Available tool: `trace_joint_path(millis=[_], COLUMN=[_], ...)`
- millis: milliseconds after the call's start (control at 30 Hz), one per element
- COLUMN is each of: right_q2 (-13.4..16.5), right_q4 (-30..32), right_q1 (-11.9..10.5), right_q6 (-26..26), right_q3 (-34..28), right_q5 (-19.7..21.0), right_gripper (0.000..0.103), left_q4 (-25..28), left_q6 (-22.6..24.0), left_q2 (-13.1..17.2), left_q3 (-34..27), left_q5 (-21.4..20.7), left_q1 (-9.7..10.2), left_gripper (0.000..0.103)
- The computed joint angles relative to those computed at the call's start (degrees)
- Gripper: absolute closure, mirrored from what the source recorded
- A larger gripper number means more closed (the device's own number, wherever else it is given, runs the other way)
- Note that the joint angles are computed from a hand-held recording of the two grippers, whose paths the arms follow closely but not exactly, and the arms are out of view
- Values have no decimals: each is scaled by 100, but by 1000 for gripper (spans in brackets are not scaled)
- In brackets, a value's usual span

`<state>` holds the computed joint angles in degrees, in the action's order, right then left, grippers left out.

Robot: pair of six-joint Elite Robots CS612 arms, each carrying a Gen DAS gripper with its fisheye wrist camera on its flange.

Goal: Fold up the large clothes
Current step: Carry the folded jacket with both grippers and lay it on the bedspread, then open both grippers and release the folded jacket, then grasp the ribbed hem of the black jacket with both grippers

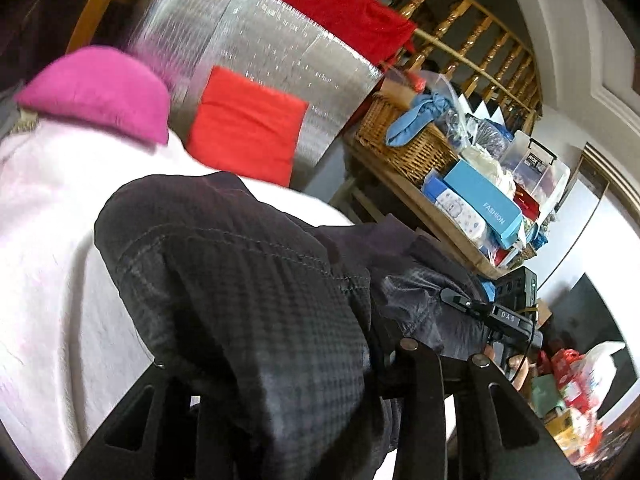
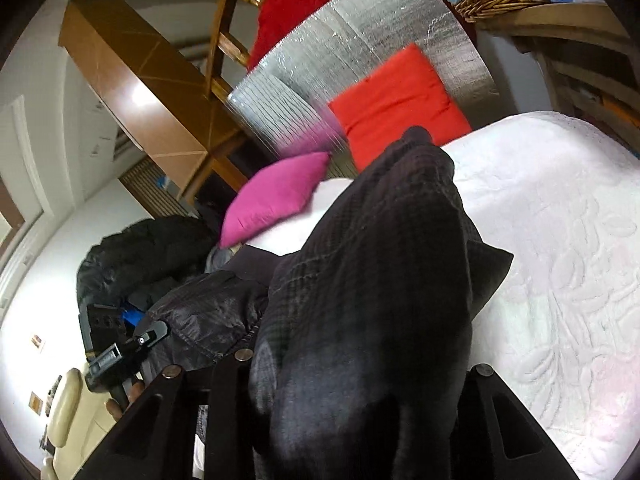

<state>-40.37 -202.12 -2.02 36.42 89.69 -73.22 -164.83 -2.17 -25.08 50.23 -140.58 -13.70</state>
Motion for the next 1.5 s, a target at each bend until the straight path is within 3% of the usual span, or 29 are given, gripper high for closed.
trace_joint_path(millis=[133,233,300,367,433,467,567,633,733,800,867,900,967,1067,1100,1167,1267,1367,1500], right_q2=[115,225,257,279,312,319,329,235,-19,-194,-440,-504,-522,-452,-400,-263,-69,94,322], right_q4=[102,565,1005,1296,1557,1683,1906,2105,2276,2278,2232,2085,1439,1190,1223,1545,2224,2746,3444], right_q1=[-41,-39,4,-62,-214,-266,-369,-375,-387,-375,-247,-190,-136,30,97,200,280,305,286], right_q6=[188,284,64,162,474,635,919,821,637,539,418,354,338,-137,-355,-589,-656,-670,-604], right_q3=[-49,-167,-199,-179,-100,-71,19,80,281,422,608,678,783,609,495,194,-211,-436,-767], right_q5=[202,303,125,276,632,735,903,770,477,99,-962,-1349,-1493,-1564,-1582,-1463,-1418,-1476,-1441], right_gripper=[66,66,66,66,55,50,32,32,32,32,31,31,31,32,33,47,49,49,50], left_q4=[375,1264,1933,2365,2895,3262,4090,4390,4236,3788,3089,2511,1449,683,584,592,1156,1829,1548], left_q6=[276,667,892,965,895,858,647,526,537,590,593,560,591,707,753,894,1065,1023,1098], left_q2=[-2,7,64,125,250,338,604,685,563,357,131,-49,-283,-414,-430,-428,-272,-110,-77], left_q3=[53,20,-93,-221,-484,-677,-1222,-1419,-1308,-985,-520,-177,357,681,736,774,564,322,421], left_q5=[314,935,1428,1673,1780,1906,1998,1980,2138,2323,2627,3062,3784,3697,3658,3823,4637,4955,5312], left_q1=[14,-45,-93,-94,-58,-44,15,52,113,124,134,86,-19,-107,-137,-247,-469,-497,-595], left_gripper=[65,65,65,58,32,25,20,20,20,20,20,20,20,20,20,20,20,20,15])
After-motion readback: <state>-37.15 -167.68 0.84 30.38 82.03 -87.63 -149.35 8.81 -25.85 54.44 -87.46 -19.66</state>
